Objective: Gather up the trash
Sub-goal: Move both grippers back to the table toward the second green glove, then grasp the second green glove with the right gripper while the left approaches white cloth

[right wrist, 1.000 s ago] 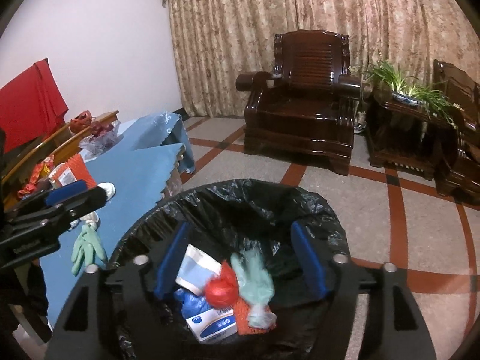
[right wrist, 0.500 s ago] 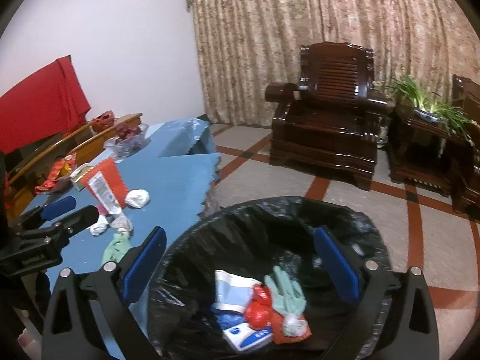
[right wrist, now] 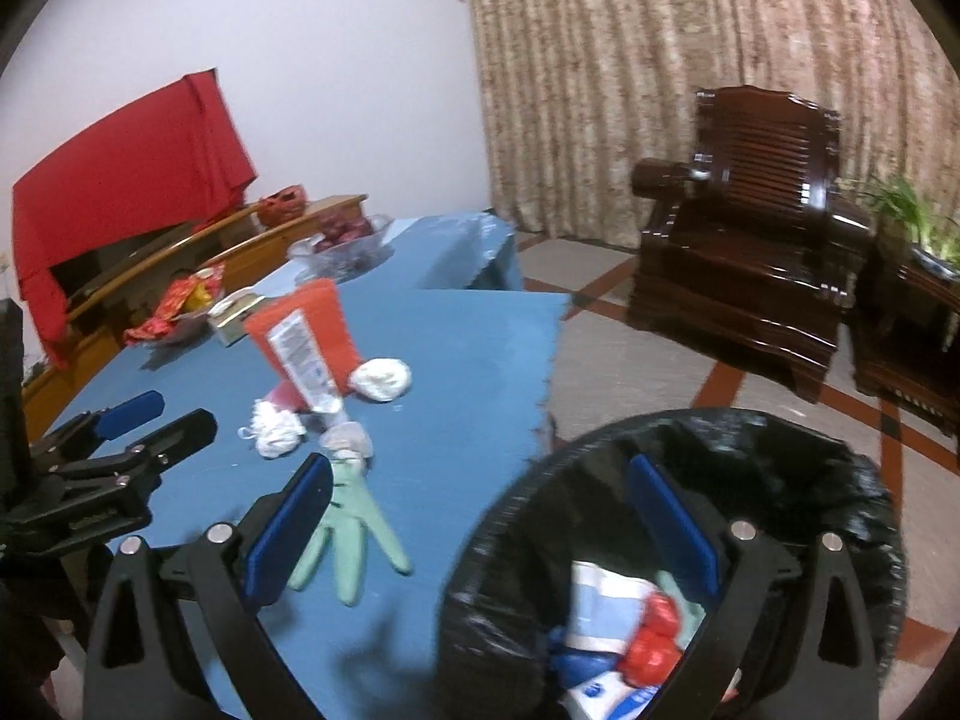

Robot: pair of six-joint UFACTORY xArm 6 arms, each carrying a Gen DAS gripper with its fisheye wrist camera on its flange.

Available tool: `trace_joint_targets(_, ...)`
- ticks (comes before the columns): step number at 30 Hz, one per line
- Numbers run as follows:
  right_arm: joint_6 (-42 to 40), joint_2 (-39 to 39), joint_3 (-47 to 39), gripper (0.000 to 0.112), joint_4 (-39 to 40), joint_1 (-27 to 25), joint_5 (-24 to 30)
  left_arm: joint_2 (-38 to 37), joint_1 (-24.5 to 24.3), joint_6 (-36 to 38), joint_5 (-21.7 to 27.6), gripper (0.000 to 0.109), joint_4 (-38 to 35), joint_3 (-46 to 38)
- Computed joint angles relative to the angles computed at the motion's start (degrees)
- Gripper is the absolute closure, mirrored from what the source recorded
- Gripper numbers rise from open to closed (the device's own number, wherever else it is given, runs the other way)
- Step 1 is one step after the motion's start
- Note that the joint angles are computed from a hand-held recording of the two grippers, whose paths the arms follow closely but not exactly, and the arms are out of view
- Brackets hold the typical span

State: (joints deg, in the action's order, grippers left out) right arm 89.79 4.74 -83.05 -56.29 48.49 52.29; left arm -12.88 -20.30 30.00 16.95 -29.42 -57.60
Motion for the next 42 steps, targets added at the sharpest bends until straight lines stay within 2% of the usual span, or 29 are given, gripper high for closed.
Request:
trace_joint_targets(10,-8.55,14.53,-14.94,0.016,5.51,-3.29,-6.92,3.37,5.83,-0.45,-1.64,0.02,1.15,-1.67)
trace_joint_targets(16,-13.4,23.56,-25.13,0.016,9.79,-4.21,-6.43,5.98,9.08,-1.26,-2.19,0.02,1.93,-3.25)
trace_joint_targets(24,-19.51,34.65,-37.65,0.022,16.95,-4.93,-2.48,8.53,11.38,-1.05,-1.9,0.02,2.74,-4.46)
trace_joint_targets(35,-26.4,41.38,-45.14,0.04,25.46,-6.04,0.67,11.36,11.81,-0.19,-1.4,0.02,2.0,-5.72)
trace_joint_targets(41,-27.79,40.92,-43.22,0.062,27.74,-6.17,-1.99,12.15,11.69,-1.01,-1.06,0.02,2.69,-6.14)
trace_joint_targets(42,-28.26,40.77,-42.84,0.07,28.3,-6.19,-2.97,12.35,11.65,-1.1,-1.06,0.02,2.87,-6.24)
